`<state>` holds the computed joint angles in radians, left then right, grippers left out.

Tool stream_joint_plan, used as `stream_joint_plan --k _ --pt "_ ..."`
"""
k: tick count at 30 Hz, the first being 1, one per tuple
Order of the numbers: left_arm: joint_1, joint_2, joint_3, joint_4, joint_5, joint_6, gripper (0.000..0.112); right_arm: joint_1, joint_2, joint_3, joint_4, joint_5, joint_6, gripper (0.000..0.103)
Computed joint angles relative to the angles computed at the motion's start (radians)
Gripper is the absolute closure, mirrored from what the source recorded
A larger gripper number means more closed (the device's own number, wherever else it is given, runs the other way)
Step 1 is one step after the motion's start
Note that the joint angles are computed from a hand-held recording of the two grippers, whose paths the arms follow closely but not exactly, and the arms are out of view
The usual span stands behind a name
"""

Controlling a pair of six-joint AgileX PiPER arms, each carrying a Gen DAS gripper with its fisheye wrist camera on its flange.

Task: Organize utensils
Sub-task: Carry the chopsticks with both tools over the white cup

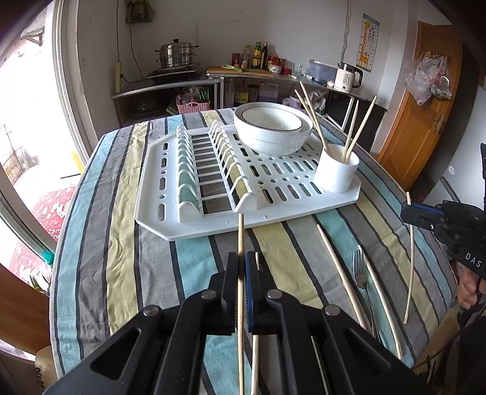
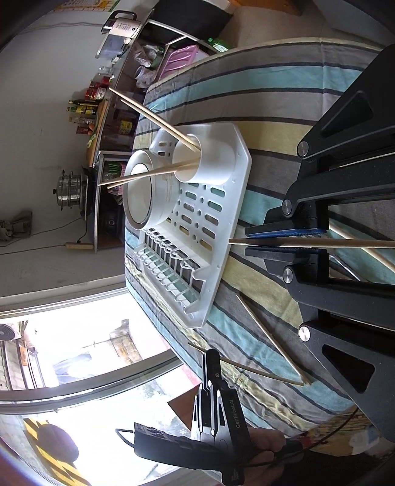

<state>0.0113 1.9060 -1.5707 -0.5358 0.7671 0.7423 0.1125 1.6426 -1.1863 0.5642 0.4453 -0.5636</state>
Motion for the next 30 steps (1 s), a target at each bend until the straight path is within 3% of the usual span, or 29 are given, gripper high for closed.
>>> stream_joint_plan --k 10,18,24,30 --pt "0.097 -0.215 0.248 -0.229 -0.069 0.214 0.108 -0.052 -0.182 0.154 0.135 -0.055 -0.126 0.098" --pt "0.162 -0.353 0.389 -0.36 -0.063 0.342 0.108 -0.084 -0.286 0.238 0.192 -0.072 -0.183 0.098" --pt "0.158 -0.388 0.361 -0.377 -0.031 0.333 0.108 -0.11 -0.314 0.227 0.208 -0.064 -0.188 0.098" --pt "0.073 -0.35 0.257 -0.343 -0.038 0.251 0.108 -0.129 -0.298 0.167 0.218 -0.054 -0.189 0.098"
